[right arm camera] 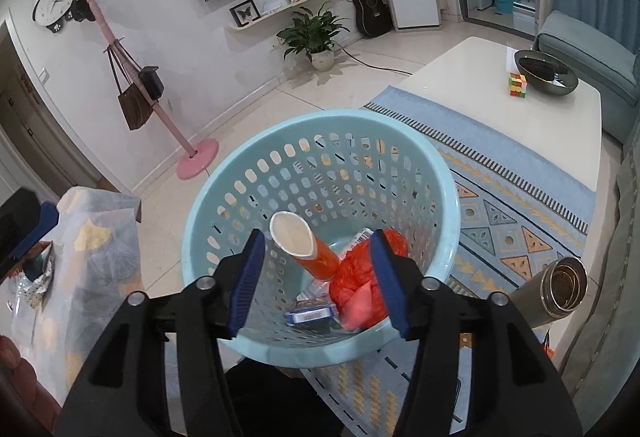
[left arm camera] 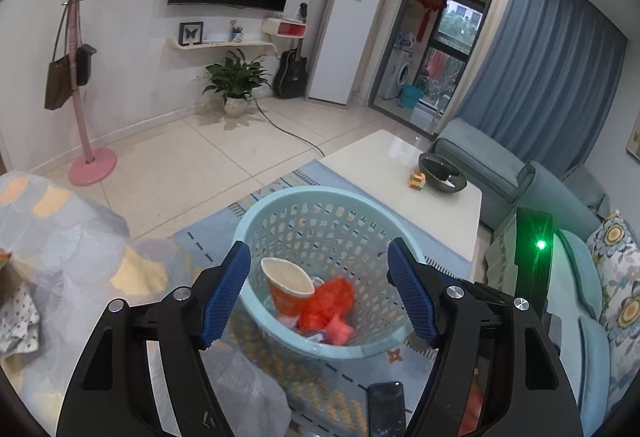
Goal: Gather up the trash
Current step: 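Carry the card box and pink packet over the basket and release both, then grasp the blue milk carton with the left tool while the right tool grasps the orange wrapper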
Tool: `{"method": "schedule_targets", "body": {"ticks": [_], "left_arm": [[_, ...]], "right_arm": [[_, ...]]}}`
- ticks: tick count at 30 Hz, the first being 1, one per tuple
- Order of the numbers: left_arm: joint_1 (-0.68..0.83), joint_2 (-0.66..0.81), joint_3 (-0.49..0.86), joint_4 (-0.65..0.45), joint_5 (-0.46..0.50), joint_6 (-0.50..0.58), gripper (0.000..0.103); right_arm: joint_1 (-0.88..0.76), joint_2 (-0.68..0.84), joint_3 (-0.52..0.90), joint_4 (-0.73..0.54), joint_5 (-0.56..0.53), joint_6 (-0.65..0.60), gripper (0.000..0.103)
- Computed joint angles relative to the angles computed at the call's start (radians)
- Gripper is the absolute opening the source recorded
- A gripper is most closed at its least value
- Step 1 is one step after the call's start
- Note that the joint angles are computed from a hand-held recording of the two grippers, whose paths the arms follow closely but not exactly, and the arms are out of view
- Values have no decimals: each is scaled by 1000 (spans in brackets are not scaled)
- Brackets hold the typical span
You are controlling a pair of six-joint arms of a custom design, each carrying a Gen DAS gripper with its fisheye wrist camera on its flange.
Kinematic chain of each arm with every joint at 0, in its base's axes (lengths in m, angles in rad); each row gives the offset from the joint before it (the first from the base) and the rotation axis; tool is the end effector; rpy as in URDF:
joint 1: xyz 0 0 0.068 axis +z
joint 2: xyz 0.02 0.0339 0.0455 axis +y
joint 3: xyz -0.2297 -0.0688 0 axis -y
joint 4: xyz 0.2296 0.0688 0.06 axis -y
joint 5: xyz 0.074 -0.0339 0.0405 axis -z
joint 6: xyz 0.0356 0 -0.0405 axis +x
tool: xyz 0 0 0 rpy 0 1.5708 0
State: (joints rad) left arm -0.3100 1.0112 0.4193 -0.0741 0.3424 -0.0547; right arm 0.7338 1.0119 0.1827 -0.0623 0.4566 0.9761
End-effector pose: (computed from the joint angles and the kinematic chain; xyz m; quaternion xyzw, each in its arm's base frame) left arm 0.1931 -0.0744 0.1634 0.1867 0.8696 -0.2288 0.3958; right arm 0.1324 0.0982 0.0970 0.1858 0.9026 0.1048 0.3740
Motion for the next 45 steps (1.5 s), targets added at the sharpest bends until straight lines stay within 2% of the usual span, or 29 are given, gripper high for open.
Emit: {"method": "schedule_targets", "body": {"ticks": [6, 11, 14, 18, 20, 23, 25, 27, 30, 32, 35, 37, 40, 45], "left_arm": [[90, -249, -35, -183, 63, 33, 70], [295, -409, -1, -387, 244, 105, 70], [467, -456, 34, -502, 365, 198, 70], [732, -439, 91, -655, 537, 385, 70], [896, -377, 137, -759, 629, 538, 70], [1112, -202, 234, -936, 728, 804, 71], [1263, -5, 335, -1097, 777, 1048, 76], [1358, 104, 403, -1154, 787, 1167, 78], [1453, 257, 514, -1164, 779, 1256, 84], [1490, 322, 562, -1060, 762, 1190, 93], [1503, 387, 587, -865, 733, 1067, 95], [1475, 451, 614, -761, 681, 1007, 95], [1444, 553, 665, -667, 620, 987, 95], [1376, 702, 765, -641, 559, 988, 95]], "right_arm": [[136, -86, 60, -149, 89, 74, 53], [280, 21, 200, -236, 206, 132, 53], [343, 73, 276, -255, 238, 141, 53], [415, 166, 395, -282, 278, 133, 53], [447, 222, 460, -285, 293, 120, 53], [483, 299, 554, -270, 303, 89, 60], [496, 344, 609, -249, 298, 62, 60], [501, 399, 672, -212, 275, 16, 60], [523, 523, 823, -219, 266, -47, 61], [532, 601, 921, -236, 264, -82, 65], [533, 718, 1074, -267, 249, -112, 67], [527, 781, 1154, -274, 218, -129, 67], [523, 900, 1307, -317, 195, -162, 67], [500, 1088, 1542, -411, 140, -181, 68]]}}
